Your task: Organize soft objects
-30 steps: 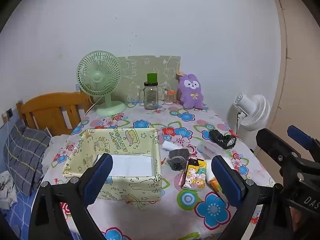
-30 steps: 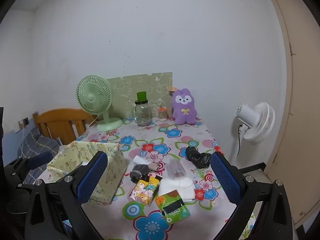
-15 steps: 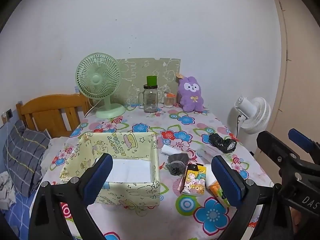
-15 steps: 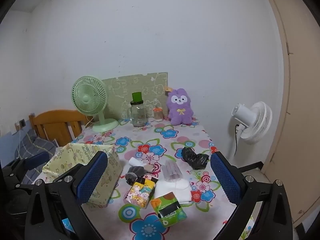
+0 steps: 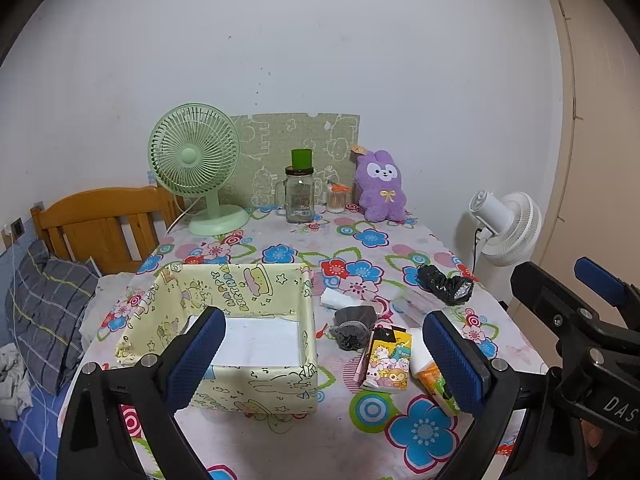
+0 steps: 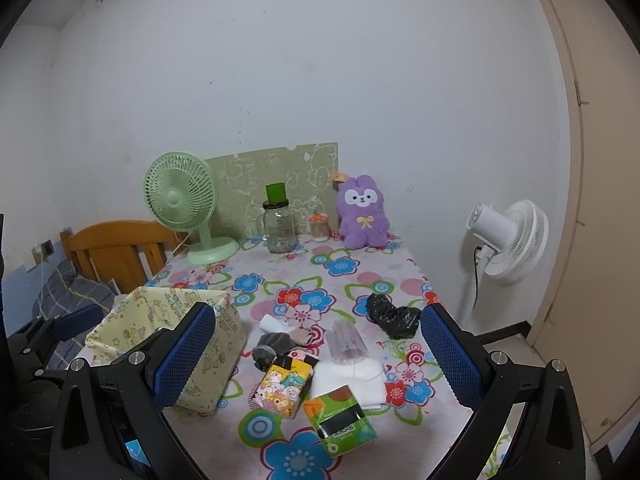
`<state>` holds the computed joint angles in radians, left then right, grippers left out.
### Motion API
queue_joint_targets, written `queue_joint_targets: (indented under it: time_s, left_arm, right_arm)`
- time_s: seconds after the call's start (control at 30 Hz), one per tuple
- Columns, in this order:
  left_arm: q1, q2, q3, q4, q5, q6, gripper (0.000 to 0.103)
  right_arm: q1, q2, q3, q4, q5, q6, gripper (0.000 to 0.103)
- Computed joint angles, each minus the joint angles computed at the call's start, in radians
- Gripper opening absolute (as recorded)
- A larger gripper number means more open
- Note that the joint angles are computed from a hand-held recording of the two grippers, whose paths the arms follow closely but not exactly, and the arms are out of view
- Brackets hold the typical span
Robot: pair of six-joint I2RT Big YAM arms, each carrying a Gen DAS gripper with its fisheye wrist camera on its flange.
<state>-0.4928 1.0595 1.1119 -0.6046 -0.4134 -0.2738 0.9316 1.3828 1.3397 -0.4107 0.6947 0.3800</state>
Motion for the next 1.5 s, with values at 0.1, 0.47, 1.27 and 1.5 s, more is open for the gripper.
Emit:
queue_joint_targets:
  time_s: [0.1, 0.47, 1.27, 1.5]
  left_arm:
    - [-0.001, 0.002, 0.003, -0.002, -0.001, -0.001, 0.1]
    - [-0.002, 0.006, 0.006, 0.0, 0.0, 0.002, 0.1]
    - [-0.018, 0.005, 0.008, -0.004, -0.023, -0.001, 0.099]
    - [-0.018, 0.008, 0.011, -0.007, -0.023, -0.002, 0.096]
  right_arm:
    - [0.001, 0.0, 0.0, -0.001, 0.002, 0.006, 0.103]
    - [0.001, 0.001, 0.003, -0.001, 0.001, 0.008, 0.103]
    - [0.003, -0.002, 0.003, -0.004, 0.013, -0.001, 0.103]
    - [0.003, -0.002, 0.002, -0.005, 0.013, -0.001, 0.103]
